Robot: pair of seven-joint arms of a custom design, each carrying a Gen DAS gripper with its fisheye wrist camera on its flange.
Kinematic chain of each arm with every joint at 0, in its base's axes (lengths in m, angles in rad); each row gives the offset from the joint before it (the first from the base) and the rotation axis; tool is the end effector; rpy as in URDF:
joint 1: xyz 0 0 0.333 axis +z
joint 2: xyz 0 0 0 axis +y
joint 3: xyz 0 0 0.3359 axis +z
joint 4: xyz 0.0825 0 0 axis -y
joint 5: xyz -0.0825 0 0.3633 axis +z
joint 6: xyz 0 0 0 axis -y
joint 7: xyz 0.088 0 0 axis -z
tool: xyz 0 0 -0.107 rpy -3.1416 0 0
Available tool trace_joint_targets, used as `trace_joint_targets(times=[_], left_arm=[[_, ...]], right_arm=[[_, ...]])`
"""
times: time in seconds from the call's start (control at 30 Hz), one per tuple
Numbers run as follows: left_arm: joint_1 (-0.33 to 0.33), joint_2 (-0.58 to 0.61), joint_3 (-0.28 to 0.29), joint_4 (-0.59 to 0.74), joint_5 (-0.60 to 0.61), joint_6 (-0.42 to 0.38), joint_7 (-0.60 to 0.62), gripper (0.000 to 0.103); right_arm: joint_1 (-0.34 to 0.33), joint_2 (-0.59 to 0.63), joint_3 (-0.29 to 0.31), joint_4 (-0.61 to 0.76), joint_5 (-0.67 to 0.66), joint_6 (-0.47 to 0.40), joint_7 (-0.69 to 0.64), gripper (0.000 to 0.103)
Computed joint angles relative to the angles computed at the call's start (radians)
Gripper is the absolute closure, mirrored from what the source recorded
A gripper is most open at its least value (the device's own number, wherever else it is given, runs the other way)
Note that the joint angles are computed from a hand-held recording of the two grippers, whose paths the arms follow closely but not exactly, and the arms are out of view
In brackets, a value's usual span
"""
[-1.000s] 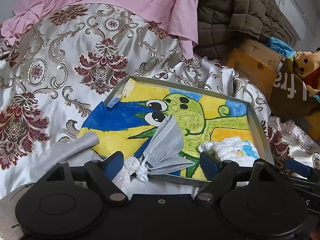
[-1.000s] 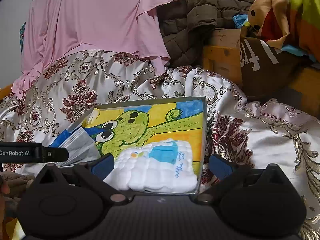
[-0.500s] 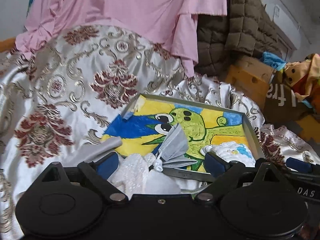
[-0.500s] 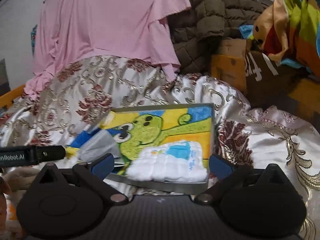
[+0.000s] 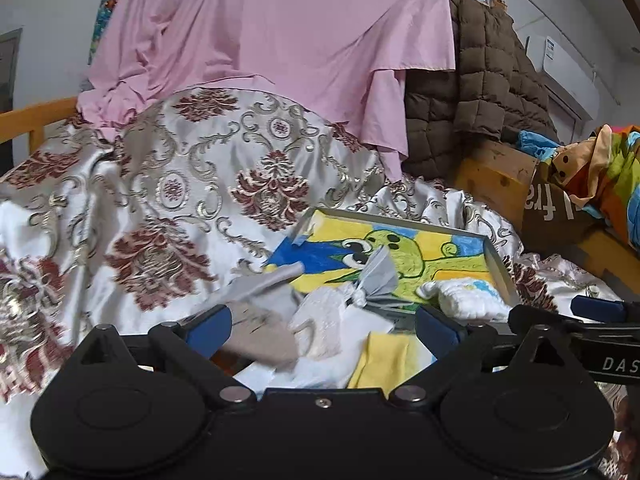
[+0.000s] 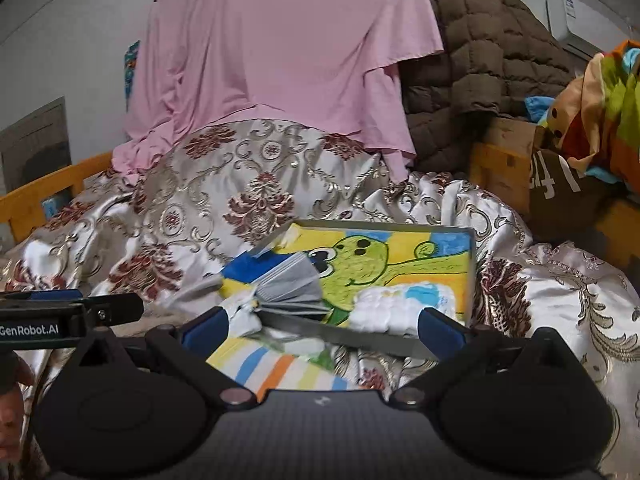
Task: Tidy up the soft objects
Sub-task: 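Move both tools back toward the remaining pile of soft items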
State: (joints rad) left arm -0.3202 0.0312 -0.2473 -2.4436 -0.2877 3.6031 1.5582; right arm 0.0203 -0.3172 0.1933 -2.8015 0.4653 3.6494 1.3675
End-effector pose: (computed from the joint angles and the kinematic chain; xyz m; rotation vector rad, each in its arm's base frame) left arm 0.4521 -0.2444 0.4624 -1.4621 1.8106 -1.3000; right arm 0.3859 0.0293 0.4720 -1.4396 1.6014 -0.9900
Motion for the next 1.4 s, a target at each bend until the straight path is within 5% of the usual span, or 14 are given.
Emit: trace_joint_targets(times=[0.5, 0.83, 1.2, 1.4], left_arm=[[0.046, -0.098, -0.002, -0.193, 0.067, 0.072, -0.068, 0.004], [0.079, -0.185, -0.009, -0.309, 0.097, 0.073, -0.116, 0.003], [0.162, -0.283, -0.137, -0.387, -0.104, -0.002, -0.068, 0.002], [0.220, -0.309, -0.217, -0.402, -0.169, -0.020, -0.026, 0.002]], right_arm=[[-0.011, -0.138, 0.154, -0.129, 0.099, -0.045, 0.068, 0.000], [-0.128, -0.258, 0.345, -0.197, 0.097, -0.161, 0.173, 0.000], [-0.170, -0.293, 0.425, -0.201, -0.057, -0.290, 0.243, 0.000], [-0.151, -0.278, 0.391, -0.195, -0.144, -0.331, 0.280, 0.000]])
